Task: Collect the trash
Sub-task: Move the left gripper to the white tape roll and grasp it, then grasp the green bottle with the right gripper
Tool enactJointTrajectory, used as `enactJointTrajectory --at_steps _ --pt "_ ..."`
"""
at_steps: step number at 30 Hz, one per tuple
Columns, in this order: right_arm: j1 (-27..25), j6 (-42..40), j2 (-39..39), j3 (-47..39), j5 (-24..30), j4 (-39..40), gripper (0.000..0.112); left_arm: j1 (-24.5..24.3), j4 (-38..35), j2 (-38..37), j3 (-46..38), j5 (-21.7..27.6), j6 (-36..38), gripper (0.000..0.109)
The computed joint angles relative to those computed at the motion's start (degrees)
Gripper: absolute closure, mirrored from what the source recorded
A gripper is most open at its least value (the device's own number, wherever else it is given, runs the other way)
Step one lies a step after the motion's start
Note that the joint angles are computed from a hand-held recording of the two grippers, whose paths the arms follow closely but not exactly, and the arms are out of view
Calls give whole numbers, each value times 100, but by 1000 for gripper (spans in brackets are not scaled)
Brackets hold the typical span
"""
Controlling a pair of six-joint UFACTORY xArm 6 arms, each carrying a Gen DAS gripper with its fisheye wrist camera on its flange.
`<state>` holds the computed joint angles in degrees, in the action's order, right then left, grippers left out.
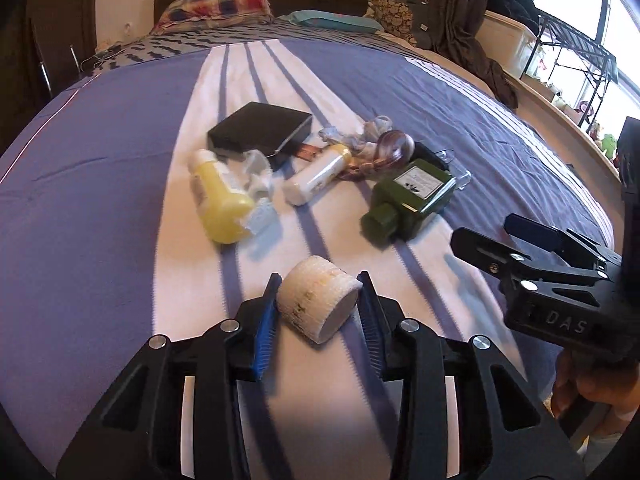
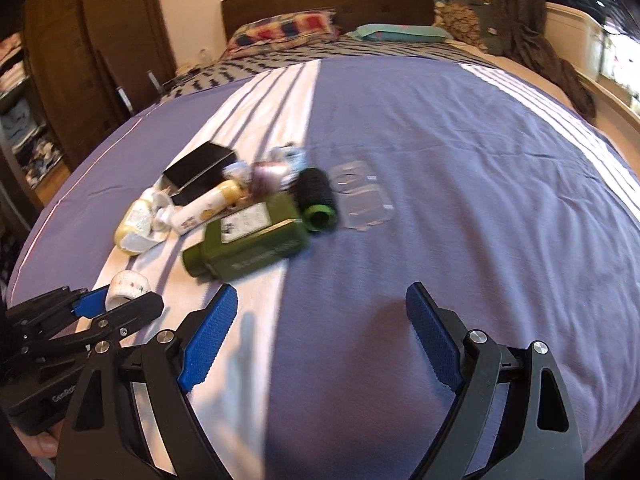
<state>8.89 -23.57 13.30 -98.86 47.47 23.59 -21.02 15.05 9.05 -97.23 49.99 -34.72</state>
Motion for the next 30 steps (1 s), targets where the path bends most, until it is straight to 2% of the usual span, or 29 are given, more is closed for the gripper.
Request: enactJointTrajectory --at_steps 3,7,14,17,23,25,30 --pt "93 -135 203 -258 95 20 25 51 90 -201 203 27 -96 73" --pt "200 -243 521 -745 375 -89 17 133 58 -411 434 -40 -111 73" --pt "392 -281 840 -1240 635 -267 16 298 -4 -527 529 -110 -115 73" --pt "469 -197 833 -1235 636 -299 16 327 4 -564 580 -142 -117 73" --pt "656 225 928 -1279 467 -1044 18 376 -49 -619 656 -180 -72 73" --pt "647 213 891 -1223 423 -1007 25 356 -25 -652 672 -177 -82 73" --pt "568 173 662 -926 320 -831 25 250 100 -795 745 -132 -176 73"
